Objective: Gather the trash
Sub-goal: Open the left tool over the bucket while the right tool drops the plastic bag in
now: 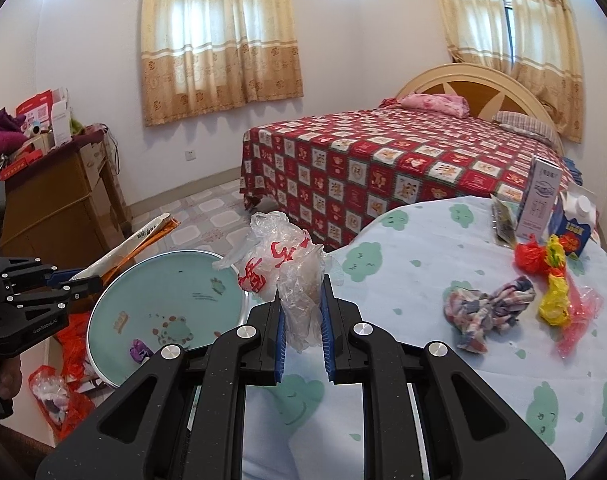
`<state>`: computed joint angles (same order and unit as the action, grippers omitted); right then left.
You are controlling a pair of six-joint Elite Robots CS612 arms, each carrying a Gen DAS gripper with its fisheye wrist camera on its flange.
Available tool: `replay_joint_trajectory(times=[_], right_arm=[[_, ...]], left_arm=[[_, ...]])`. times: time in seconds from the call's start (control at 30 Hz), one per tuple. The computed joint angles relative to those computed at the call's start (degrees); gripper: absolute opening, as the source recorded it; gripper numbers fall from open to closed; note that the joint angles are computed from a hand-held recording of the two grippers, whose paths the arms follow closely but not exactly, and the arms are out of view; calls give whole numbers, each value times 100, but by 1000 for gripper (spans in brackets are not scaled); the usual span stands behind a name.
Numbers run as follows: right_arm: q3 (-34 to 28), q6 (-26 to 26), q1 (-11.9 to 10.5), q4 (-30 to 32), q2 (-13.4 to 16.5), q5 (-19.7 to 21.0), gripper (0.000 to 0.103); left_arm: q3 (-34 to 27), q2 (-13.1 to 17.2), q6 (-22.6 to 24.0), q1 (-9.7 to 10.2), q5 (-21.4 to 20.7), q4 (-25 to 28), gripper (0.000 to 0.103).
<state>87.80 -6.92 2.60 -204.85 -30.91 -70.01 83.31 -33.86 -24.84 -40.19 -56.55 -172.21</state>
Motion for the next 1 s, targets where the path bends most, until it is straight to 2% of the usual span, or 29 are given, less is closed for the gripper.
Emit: replay_joint_trajectory(times=[0.47, 1.0], right_arm=[[-123, -159, 119, 140, 36, 84, 15], [-197, -314, 204, 246, 58, 150, 16]], left_arm=[[201, -95, -136, 36, 234, -95, 15], [245, -115, -224, 56, 233, -156, 16]])
